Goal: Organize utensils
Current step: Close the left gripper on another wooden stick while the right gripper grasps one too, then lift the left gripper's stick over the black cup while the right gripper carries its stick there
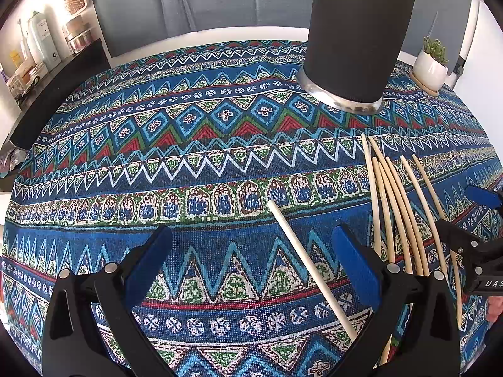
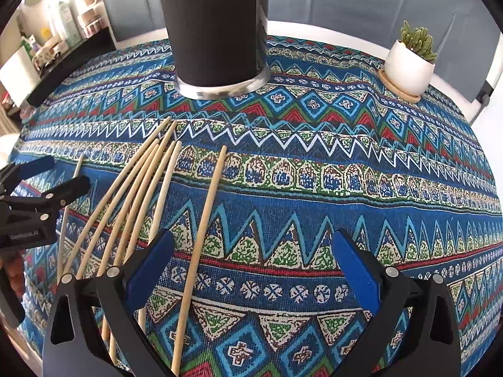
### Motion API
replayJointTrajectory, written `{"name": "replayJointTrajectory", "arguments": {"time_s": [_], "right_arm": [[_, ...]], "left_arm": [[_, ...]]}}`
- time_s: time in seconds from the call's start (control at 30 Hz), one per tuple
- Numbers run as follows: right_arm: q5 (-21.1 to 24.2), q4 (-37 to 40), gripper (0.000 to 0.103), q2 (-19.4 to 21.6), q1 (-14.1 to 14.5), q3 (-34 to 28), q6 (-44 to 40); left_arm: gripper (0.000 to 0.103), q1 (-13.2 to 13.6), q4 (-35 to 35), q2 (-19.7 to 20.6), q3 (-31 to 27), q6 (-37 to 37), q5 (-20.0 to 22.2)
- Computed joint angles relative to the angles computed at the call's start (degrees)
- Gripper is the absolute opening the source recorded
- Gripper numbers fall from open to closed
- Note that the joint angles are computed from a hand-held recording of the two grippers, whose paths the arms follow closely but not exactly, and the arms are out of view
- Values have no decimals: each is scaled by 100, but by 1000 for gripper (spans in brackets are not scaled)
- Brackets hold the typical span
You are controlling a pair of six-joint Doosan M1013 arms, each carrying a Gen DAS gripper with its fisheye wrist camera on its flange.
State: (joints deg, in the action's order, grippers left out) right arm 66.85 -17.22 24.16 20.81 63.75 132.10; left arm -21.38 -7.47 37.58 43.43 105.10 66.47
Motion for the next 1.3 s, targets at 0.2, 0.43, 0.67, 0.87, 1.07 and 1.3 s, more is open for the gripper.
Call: {"name": "replayJointTrajectory", "arguments": {"time_s": [0.2, 0.43, 0.67, 0.87, 1.07, 1.3], "right_arm": [[-224, 14, 96, -107, -5, 221, -33], [43, 130, 97, 11, -13, -64, -66], [113, 58, 93, 99, -4, -208, 47], [-166, 58, 9, -123, 20, 47, 21], [-1345, 681, 4, -567, -208, 813, 336], [-1735, 772, 4, -802, -320, 1055, 409]], "left_arm": [[99, -17, 49, -134, 277, -176, -348], [86, -94, 284, -170, 275, -566, -272], [39, -171, 64, -308, 448, -215, -332], [7, -99, -246, -309, 448, -69, -288], [5, 140, -1158, -362, 669, -93, -590], [5, 230, -1483, -209, 369, -152, -139]]}}
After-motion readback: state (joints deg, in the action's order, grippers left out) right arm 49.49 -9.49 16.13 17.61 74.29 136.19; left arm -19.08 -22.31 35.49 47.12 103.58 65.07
